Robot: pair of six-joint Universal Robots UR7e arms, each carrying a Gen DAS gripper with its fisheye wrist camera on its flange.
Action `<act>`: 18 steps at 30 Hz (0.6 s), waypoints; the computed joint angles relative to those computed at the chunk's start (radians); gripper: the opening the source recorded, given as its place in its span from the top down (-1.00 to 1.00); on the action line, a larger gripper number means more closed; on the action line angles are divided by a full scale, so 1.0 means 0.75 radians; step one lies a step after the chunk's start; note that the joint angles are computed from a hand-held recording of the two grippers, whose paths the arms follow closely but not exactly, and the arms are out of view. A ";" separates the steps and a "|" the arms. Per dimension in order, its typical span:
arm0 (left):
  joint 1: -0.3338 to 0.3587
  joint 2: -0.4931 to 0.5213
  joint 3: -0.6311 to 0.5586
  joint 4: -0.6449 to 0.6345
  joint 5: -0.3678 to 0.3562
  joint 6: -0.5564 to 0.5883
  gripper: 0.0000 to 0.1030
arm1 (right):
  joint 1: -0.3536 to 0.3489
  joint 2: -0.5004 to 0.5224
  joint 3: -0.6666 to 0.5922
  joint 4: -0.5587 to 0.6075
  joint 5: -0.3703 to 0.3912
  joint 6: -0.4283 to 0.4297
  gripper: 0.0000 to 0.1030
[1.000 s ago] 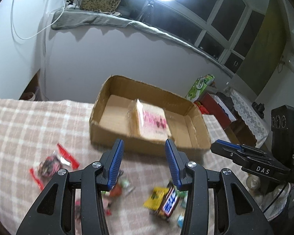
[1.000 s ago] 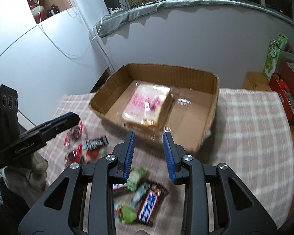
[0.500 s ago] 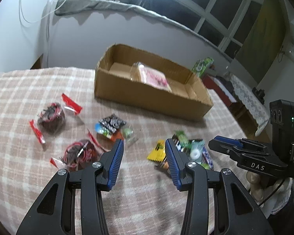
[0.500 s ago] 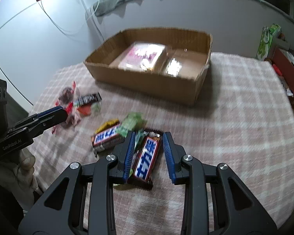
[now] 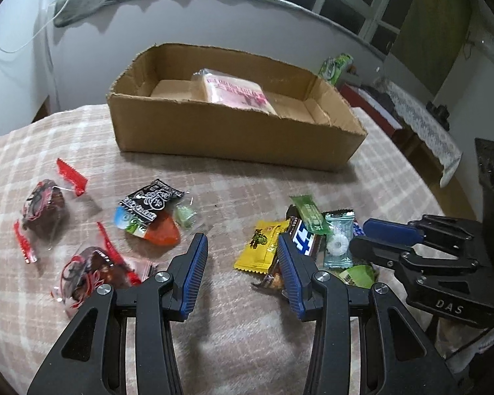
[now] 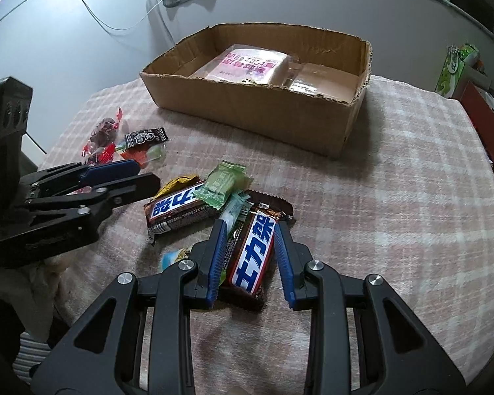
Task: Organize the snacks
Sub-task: 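Move both grippers back down to the snack pile, then grasp the chocolate bar with the right gripper while the left approaches the yellow candy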
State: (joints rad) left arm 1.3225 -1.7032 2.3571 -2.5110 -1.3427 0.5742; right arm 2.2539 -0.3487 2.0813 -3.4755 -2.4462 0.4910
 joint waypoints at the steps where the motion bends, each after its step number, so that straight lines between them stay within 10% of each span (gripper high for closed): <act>1: -0.003 0.002 0.003 -0.001 0.008 0.003 0.19 | 0.000 0.003 -0.002 0.006 -0.008 -0.005 0.40; 18: -0.034 0.028 0.018 -0.037 0.038 0.060 0.19 | -0.039 0.005 -0.007 0.084 -0.027 -0.017 0.37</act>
State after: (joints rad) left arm 1.2969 -1.6820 2.3705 -2.5386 -1.3140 0.6189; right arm 2.2243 -0.3453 2.0757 -3.4122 -2.4665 0.4779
